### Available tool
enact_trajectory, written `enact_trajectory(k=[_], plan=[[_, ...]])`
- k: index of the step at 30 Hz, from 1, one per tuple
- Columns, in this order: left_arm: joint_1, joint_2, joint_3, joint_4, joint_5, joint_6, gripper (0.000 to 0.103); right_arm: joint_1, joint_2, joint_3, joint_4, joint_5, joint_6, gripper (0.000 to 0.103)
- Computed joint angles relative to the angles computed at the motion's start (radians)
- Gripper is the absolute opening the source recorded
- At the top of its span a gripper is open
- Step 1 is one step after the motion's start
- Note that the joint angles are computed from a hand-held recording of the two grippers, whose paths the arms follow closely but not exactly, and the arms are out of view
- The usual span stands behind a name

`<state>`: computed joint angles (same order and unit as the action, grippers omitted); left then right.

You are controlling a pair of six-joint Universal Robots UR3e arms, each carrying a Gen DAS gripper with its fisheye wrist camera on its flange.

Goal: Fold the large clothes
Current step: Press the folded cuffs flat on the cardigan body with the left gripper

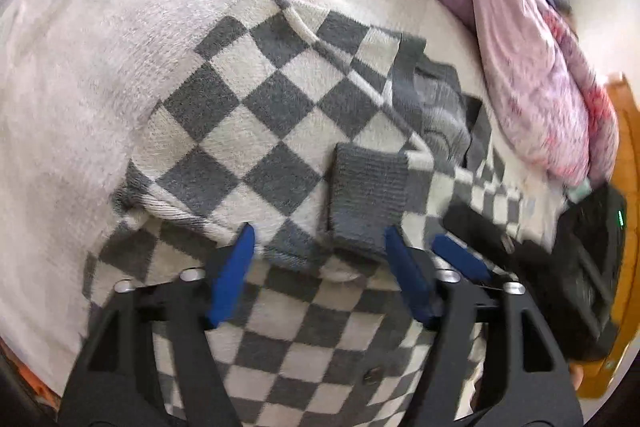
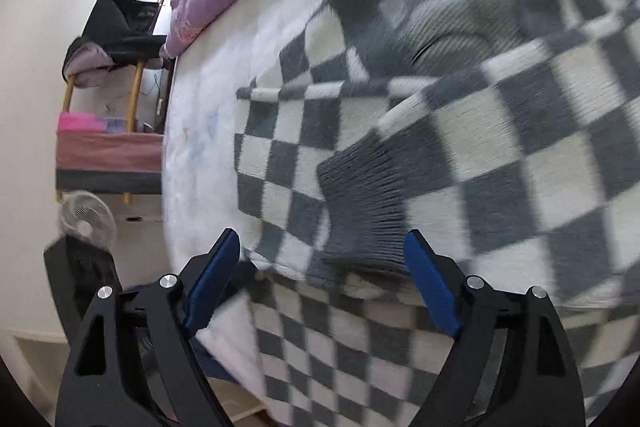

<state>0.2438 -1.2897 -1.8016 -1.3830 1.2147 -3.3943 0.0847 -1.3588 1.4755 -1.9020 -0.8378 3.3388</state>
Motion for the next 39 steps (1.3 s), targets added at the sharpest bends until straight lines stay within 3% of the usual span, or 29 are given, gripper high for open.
enact_trajectory(k=[5,6,7,8,9,10,11,13,15,18,21,26,29,33,35,37,39], plan=[[-0.097,-0.148,0.008,0.123,-0.044,-0.131,0.071,-0.247,-0.302,0.165,0.168,-0.133,-0.151,0.080],[-0.125,-0.184,0.006,0.163,-0.040,-0.165,0.071,-0.308,-0.364,0.202,0.183,-0.161,-0.185,0.075],[-0.157,-0.220,0.007,0.211,-0.021,-0.201,0.063,-0.386,-0.441,0.258,0.184,-0.161,-0.252,0.050],[-0.194,-0.253,0.012,0.255,0.023,-0.239,0.044,-0.455,-0.496,0.284,0.203,-0.186,-0.338,0.028],[-0.235,-0.287,0.034,0.271,0.090,-0.266,0.037,-0.485,-0.509,0.288,0.214,-0.255,-0.382,0.021],[-0.292,-0.346,0.090,0.257,0.183,-0.274,0.022,-0.521,-0.502,0.293,0.238,-0.320,-0.426,0.010],[-0.315,-0.371,0.114,0.244,0.226,-0.269,0.008,-0.555,-0.505,0.313,0.250,-0.335,-0.454,0.006],[-0.334,-0.394,0.130,0.245,0.270,-0.276,0.003,-0.616,-0.513,0.375,0.249,-0.350,-0.492,0.006],[-0.318,-0.378,0.105,0.252,0.258,-0.281,0.002,-0.619,-0.477,0.439,0.224,-0.426,-0.509,0.000],[-0.343,-0.392,0.160,0.135,0.351,-0.275,0.000,-0.713,-0.490,0.523,0.260,-0.361,-0.507,0.000],[-0.332,-0.356,0.163,0.085,0.327,-0.239,0.000,-0.700,-0.455,0.417,0.321,-0.352,-0.467,0.002],[-0.386,-0.399,0.323,0.034,0.345,-0.186,0.000,-0.653,-0.317,0.203,0.262,-0.310,-0.451,0.001],[-0.405,-0.497,0.430,0.047,0.323,-0.177,0.000,-0.582,-0.116,0.051,0.141,-0.338,-0.379,0.002],[-0.425,-0.647,0.539,0.059,0.329,-0.169,0.000,-0.521,0.183,-0.221,0.094,-0.317,-0.317,0.001],[-0.425,-0.702,0.551,0.074,0.330,-0.178,0.000,-0.482,0.302,-0.343,0.121,-0.409,-0.289,0.001],[-0.432,-0.696,0.513,0.117,0.340,-0.180,0.000,-0.495,0.294,-0.302,0.152,-0.412,-0.287,0.000],[-0.435,-0.675,0.490,0.125,0.341,-0.180,0.000,-0.520,0.186,-0.149,0.126,-0.422,-0.335,0.000]])
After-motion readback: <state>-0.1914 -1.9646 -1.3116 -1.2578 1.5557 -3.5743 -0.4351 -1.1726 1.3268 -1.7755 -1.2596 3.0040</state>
